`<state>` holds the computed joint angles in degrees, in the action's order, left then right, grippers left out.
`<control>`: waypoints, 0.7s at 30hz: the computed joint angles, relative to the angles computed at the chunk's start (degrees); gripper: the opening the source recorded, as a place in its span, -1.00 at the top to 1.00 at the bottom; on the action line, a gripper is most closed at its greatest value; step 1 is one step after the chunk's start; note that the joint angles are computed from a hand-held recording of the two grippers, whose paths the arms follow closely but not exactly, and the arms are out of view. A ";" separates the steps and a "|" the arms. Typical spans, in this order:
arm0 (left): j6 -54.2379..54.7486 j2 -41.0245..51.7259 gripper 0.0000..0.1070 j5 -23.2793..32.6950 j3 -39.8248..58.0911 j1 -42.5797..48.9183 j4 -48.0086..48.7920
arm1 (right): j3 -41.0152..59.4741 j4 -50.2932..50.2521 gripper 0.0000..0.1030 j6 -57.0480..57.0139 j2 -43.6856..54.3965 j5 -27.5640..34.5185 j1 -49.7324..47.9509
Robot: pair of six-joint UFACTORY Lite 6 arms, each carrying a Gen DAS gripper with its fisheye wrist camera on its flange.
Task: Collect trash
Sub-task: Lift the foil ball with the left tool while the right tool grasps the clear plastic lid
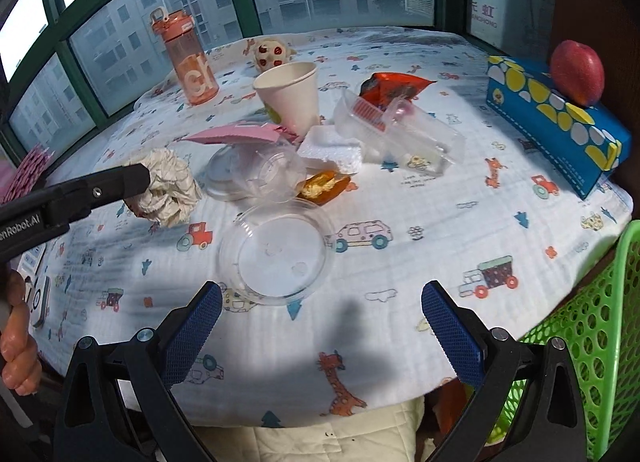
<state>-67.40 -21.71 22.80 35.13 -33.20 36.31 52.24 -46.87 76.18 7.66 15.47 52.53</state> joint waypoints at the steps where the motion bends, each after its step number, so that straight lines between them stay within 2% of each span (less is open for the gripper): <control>1: 0.71 -0.68 0.35 -0.02 -0.43 0.64 -0.51 | 1.15 1.08 -0.88 -1.38 1.82 -0.87 -0.03; 8: 6.23 -4.32 0.35 -0.84 -3.43 5.40 -4.68 | 8.92 4.01 -0.88 -6.42 12.02 -2.52 0.64; 12: 9.62 -4.97 0.35 -1.98 -4.58 7.72 -7.50 | 13.94 6.67 -0.88 -10.72 17.32 -1.00 0.85; 21: 13.14 -5.10 0.35 -3.45 -5.65 9.79 -10.34 | 20.72 3.69 -0.88 -9.59 24.46 1.91 1.23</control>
